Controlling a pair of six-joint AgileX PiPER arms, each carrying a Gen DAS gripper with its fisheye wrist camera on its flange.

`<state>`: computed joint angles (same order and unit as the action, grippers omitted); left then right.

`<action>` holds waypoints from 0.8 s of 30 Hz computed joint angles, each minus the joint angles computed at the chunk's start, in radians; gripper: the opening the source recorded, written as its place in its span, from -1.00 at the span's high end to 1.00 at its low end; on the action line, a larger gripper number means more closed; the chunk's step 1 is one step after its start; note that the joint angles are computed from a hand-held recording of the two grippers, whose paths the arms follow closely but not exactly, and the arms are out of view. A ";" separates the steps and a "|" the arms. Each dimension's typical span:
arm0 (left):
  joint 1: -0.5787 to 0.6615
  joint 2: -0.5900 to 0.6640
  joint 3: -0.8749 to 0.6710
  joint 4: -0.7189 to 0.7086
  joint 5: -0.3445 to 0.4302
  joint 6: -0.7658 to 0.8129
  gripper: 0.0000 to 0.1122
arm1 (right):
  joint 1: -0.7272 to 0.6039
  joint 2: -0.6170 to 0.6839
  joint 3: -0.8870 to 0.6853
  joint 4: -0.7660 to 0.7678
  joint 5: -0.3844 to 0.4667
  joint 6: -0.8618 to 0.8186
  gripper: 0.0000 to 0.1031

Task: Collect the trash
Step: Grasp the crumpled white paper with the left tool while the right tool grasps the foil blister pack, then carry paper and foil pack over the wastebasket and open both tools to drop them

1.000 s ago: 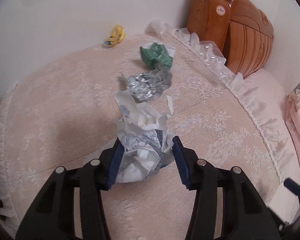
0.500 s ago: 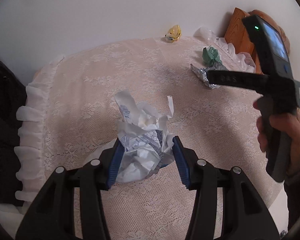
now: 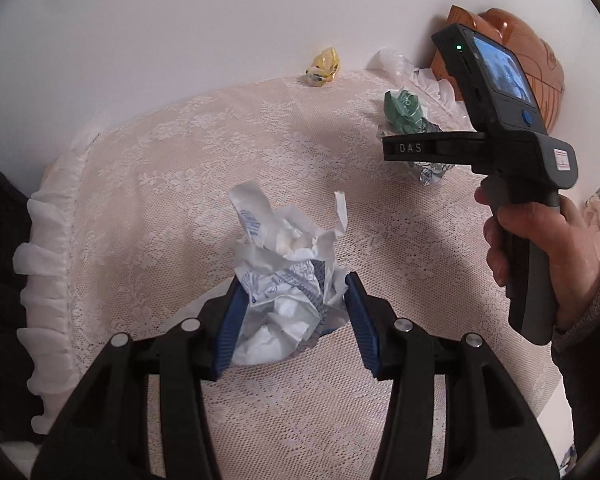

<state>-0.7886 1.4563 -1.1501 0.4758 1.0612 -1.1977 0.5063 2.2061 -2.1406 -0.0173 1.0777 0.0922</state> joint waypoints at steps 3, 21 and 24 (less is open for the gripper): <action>-0.037 0.011 -0.038 0.011 0.016 0.002 0.14 | -0.043 -0.176 0.253 0.069 -0.115 -0.054 -0.31; -0.415 0.355 -0.554 -0.091 0.074 0.111 0.14 | -0.865 -1.136 1.279 0.289 0.043 -0.611 -0.34; -0.450 0.481 -0.751 -0.122 0.110 0.217 0.14 | -1.162 -1.165 1.316 0.370 0.103 -0.822 -0.34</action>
<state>-1.2385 1.9369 -1.9009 0.3538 1.1714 -0.9811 -0.6556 1.0410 -0.8249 0.3530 1.1810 -0.7297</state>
